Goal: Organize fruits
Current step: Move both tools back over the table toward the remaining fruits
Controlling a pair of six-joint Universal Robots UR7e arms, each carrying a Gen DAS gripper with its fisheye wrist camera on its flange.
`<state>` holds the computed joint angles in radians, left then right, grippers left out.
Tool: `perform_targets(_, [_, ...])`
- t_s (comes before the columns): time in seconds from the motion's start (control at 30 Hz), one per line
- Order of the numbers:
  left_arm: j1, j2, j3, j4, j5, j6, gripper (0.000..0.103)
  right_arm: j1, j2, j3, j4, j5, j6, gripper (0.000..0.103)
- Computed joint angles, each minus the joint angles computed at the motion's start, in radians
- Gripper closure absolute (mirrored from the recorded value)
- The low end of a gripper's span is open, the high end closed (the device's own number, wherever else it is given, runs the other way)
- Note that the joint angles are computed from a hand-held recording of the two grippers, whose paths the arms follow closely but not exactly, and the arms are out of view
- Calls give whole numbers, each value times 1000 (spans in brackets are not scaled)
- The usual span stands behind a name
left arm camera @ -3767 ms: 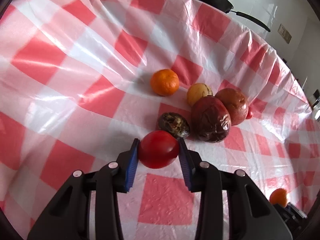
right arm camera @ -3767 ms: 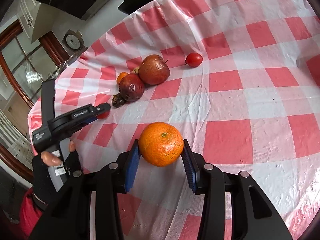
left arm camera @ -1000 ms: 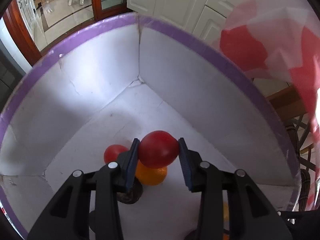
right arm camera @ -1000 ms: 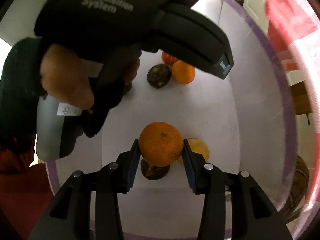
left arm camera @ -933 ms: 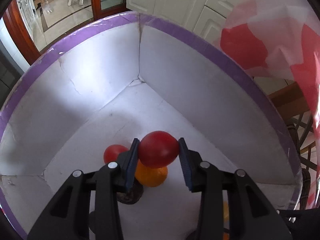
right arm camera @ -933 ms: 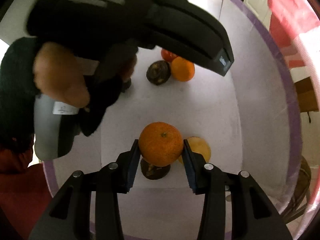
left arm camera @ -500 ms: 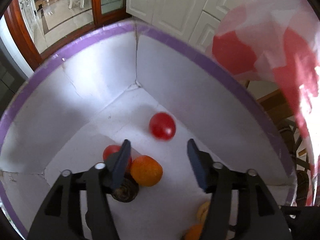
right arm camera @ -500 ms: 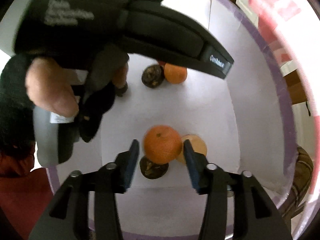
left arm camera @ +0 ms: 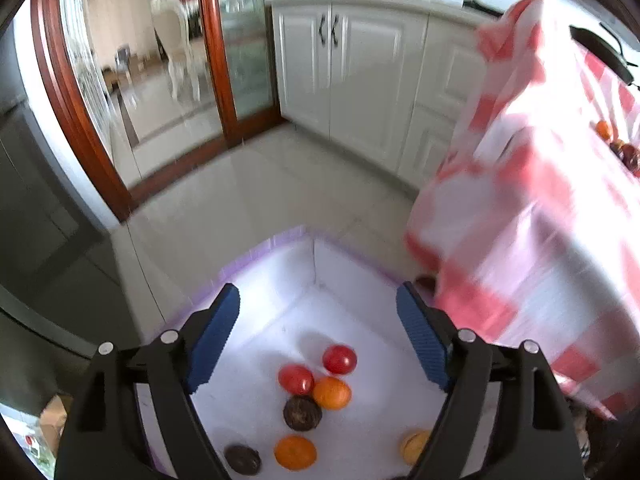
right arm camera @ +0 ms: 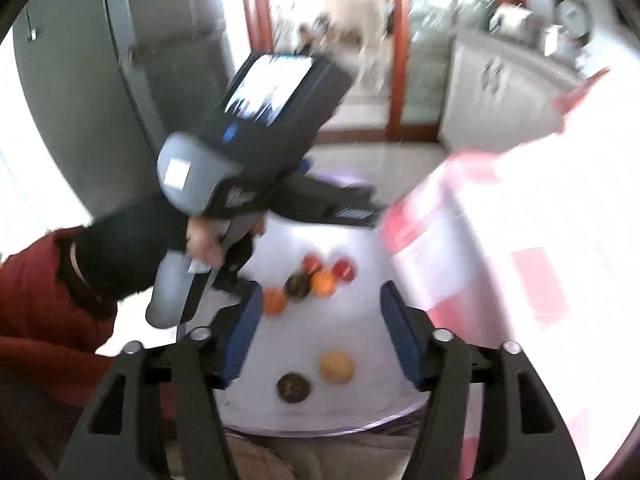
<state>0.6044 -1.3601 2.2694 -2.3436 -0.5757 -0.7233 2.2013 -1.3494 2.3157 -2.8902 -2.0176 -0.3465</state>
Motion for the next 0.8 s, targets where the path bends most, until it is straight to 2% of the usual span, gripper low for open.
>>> perform_targets(0.13, [-94, 17, -37, -29, 73, 19, 13, 25, -126, 36, -92, -62, -25, 25])
perform_targets(0.2, [-127, 43, -52, -146, 102, 105, 2, 19, -200, 62, -131, -87, -28, 19])
perform_targets(0.27, [-169, 77, -67, -293, 100, 212, 2, -1, -279, 82, -153, -112, -16, 16])
perform_targets(0.33, [-198, 123, -101, -388, 50, 290, 2, -32, -371, 104, -157, -142, 8, 16])
perform_targets(0.47, [-215, 277, -240, -459, -176, 403, 2, -139, -514, 140, -198, -195, 21, 15])
perform_targets(0.57, [-199, 420, -354, -510, -321, 452, 2, -252, -616, 165, -231, -171, 40, 15])
perform_targets(0.63, [-195, 522, -438, -533, -365, 470, 2, -341, -682, 165, -223, -155, 51, 15])
perform_targets(0.7, [-181, 661, -570, -524, -397, 463, 2, -432, -752, 171, -198, -127, 64, 15])
perform_targets(0.8, [-150, 830, -756, -523, -400, 423, 2, -625, -868, 153, -118, -25, 65, 15])
